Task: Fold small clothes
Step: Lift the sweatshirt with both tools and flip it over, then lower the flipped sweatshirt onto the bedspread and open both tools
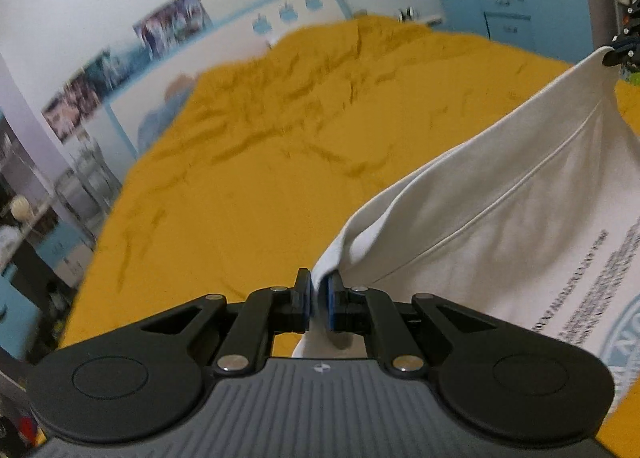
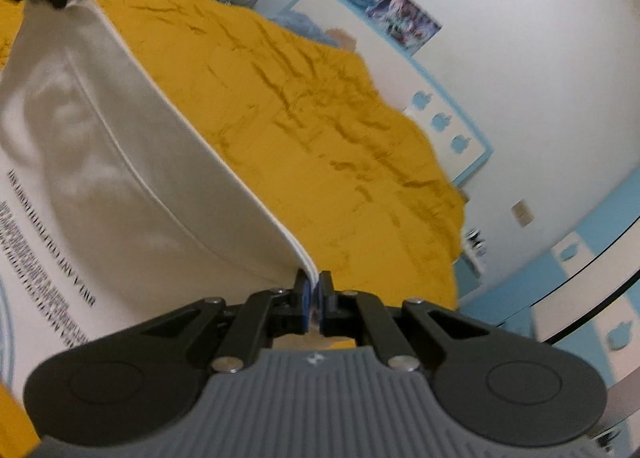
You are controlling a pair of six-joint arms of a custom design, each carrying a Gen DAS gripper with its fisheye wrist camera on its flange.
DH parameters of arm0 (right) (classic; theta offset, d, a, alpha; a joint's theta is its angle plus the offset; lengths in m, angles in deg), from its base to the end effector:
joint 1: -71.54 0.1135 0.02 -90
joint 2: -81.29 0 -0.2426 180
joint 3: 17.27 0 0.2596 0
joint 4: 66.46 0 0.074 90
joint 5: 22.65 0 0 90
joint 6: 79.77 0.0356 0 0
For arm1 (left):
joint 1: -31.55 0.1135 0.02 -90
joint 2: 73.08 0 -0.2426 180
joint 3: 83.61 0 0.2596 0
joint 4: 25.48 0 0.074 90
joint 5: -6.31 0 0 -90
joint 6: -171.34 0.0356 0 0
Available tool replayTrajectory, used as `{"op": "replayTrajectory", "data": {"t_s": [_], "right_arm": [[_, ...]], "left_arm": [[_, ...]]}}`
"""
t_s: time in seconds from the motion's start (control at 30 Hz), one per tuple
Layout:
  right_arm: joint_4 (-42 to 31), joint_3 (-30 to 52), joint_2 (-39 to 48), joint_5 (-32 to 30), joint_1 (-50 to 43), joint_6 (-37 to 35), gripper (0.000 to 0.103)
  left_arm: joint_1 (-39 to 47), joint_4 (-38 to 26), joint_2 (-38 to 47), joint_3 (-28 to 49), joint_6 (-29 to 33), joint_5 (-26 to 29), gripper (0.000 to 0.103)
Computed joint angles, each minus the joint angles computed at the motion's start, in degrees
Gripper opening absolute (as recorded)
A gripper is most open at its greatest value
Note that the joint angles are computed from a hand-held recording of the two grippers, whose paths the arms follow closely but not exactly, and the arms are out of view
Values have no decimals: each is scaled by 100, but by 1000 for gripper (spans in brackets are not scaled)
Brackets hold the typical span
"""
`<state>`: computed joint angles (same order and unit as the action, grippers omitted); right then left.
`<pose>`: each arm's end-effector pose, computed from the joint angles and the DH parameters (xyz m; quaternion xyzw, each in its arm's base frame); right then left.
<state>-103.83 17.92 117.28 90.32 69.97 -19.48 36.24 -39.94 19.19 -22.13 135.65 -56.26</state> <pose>0.1668 -0.0185 0.1864 -0.1299 0.8761 -0.2879 0.3641 0.3272 0.0104 0.1480 0.4589 0.7776 -0.0087 0.4298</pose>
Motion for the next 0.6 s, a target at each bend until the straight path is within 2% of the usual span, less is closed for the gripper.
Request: {"op": "replayTrajectory", "data": {"t_s": [0.17, 0.27, 0.37, 0.47, 0.5, 0.53, 0.6], "right_arm": [[2489, -277, 2483, -347, -415, 34, 0], [3575, -60, 4010, -523, -619, 170, 0], [4329, 193, 5150, -623, -753, 331, 0], [4945, 481, 6003, -650, -831, 398, 0], [5106, 503, 6156, -639, -817, 426, 2], [5184, 574, 6277, -631, -815, 424, 8], [5322, 573, 6385, -514, -751, 430, 14]], "left_arm": [[-120, 309, 1136, 439, -104, -267, 8], [-237, 434, 1640, 675, -245, -407, 8], [-312, 687, 1967, 751, -348, -516, 12], [-330, 891, 2189, 851, -595, -553, 24], [-329, 854, 2281, 970, -655, -551, 24], [-303, 847, 2341, 1035, -672, -511, 27], [-221, 933, 2358, 1025, -648, -414, 35]]}}
